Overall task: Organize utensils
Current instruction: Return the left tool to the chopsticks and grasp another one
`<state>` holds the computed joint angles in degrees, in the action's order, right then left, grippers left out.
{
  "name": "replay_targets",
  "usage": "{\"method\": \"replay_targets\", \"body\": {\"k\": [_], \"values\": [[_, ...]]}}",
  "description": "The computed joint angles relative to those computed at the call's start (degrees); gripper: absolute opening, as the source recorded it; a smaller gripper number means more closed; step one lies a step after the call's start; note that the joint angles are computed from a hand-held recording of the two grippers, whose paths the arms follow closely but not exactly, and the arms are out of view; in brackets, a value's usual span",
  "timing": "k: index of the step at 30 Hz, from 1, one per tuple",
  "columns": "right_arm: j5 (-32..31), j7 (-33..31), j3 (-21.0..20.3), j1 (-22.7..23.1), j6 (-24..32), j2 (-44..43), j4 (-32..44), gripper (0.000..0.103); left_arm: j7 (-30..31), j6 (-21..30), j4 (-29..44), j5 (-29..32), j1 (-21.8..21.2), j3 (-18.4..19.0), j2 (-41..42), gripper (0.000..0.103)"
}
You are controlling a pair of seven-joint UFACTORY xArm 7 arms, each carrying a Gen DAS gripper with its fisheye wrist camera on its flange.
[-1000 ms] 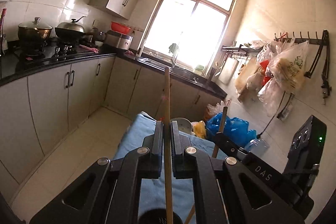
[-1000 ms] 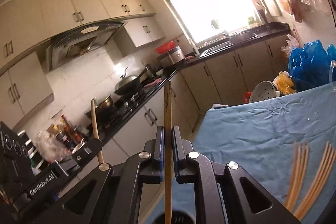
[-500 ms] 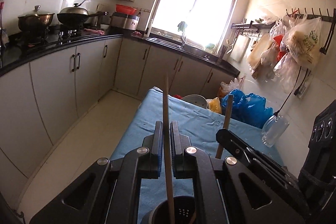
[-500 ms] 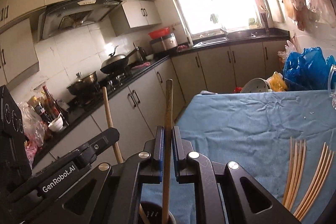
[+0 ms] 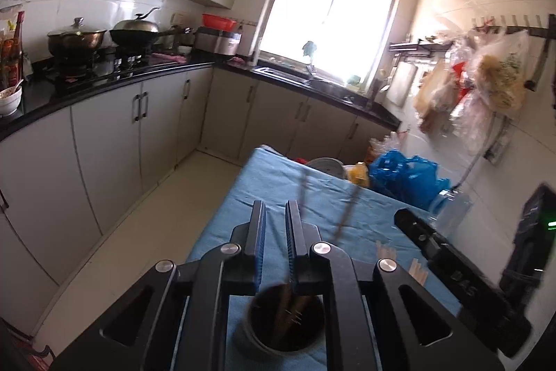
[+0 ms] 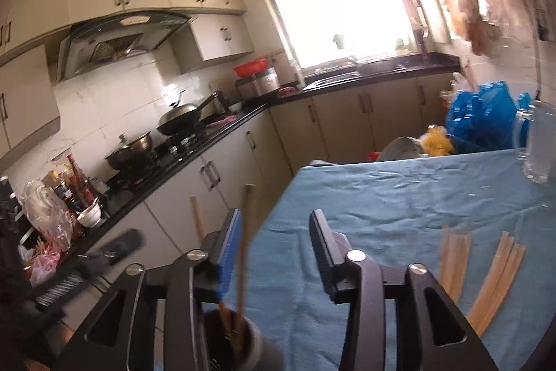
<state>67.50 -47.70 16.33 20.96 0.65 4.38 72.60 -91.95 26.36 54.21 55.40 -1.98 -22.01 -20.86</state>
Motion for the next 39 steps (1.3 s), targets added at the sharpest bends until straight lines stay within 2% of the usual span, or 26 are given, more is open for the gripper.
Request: {"method": "replay_targets", "body": {"k": [1,3,5,8,10,11,14,16,18,20,22,25,26,28,29,35,37,39], "values": [[0.76,-0.47,-0.43,-0.62,0.18,-1.40,-1.68,0.048,0.29,-0.21,0.05,-0.42,-0.76,-0.35,-0.36,0.014],[0.24,0.49,-2.31,-1.09,0.51,-3.96,-5.20,0.049,0.42,-1.13,0.62,-1.21,-1.85,-1.26,-0.15,0.031],[-2.82,3.64,-4.71,-1.43,1.12,-6.25,-8.94,0.049,0.22,-2.61,1.76,-2.02,-2.89,-2.31,1.47,0.039],[-11.74,12.40,-8.31,-3.41,2.53,-9.39,-15.31,0.049,1.13,-2.88,4.51,-1.97,-5.04,-3.58,5.93,0.039],[-19.44,19.68,-10.39,-5.97,6.00,-10.32,-18.11,0.049,2.98,-1.90,7.92,-2.86,-7.70,-3.77,11.63,0.039],[-21.39,21.40,-11.54,-6.49,7.49,-10.35,-18.76,0.049,4.19,-2.31,9.40,-4.08,-8.97,-3.35,14.44,0.039],[-24.77,23.20,-14.57,-8.36,12.98,-8.74,-19.14,0.049,8.65,-3.54,13.21,-8.82,-12.08,-1.74,21.88,0.039],[-23.99,21.40,-15.33,-9.52,15.92,-6.94,-18.27,0.048,12.67,-2.92,16.91,-11.90,-13.74,-0.96,27.71,0.039],[-21.99,19.06,-15.34,-11.04,19.36,-4.46,-16.36,0.042,15.15,-1.56,20.46,-13.03,-15.38,0.09,32.65,0.036],[-21.70,19.07,-14.48,-12.51,21.21,-2.37,-14.69,0.040,17.12,0.67,24.41,-13.91,-17.00,1.51,37.19,0.030],[-22.60,19.56,-13.58,-13.82,21.93,-0.20,-13.17,0.036,19.71,0.44,27.05,-16.35,-17.48,2.45,40.35,0.027],[-24.78,20.73,-12.04,-14.90,20.69,1.98,-11.50,0.035,23.99,1.02,31.46,-20.06,-18.23,3.60,44.95,0.024],[-26.15,21.44,-11.73,-15.13,20.53,2.59,-10.88,0.034,25.06,2.11,33.50,-20.47,-19.12,4.33,46.46,0.021],[-31.49,24.74,-11.65,-14.97,19.54,3.49,-10.14,0.026,29.23,4.70,37.99,-22.36,-20.27,4.85,49.90,0.015],[-33.46,25.92,-11.49,-14.97,18.80,3.61,-10.29,0.026,31.41,6.13,39.54,-23.48,-20.63,4.99,51.06,0.009],[-40.46,29.54,-11.12,-15.98,20.03,4.20,-9.03,0.025,33.61,3.45,39.23,-26.33,-23.44,9.31,51.13,0.009],[-42.36,30.86,-11.34,-16.33,20.85,4.31,-8.83,0.015,34.15,4.10,39.51,-26.76,-25.00,11.19,51.21,0.007],[-43.42,31.46,-11.20,-16.64,21.09,4.55,-8.49,0.015,34.27,5.41,40.81,-26.58,-27.07,13.55,51.72,0.007]]}}
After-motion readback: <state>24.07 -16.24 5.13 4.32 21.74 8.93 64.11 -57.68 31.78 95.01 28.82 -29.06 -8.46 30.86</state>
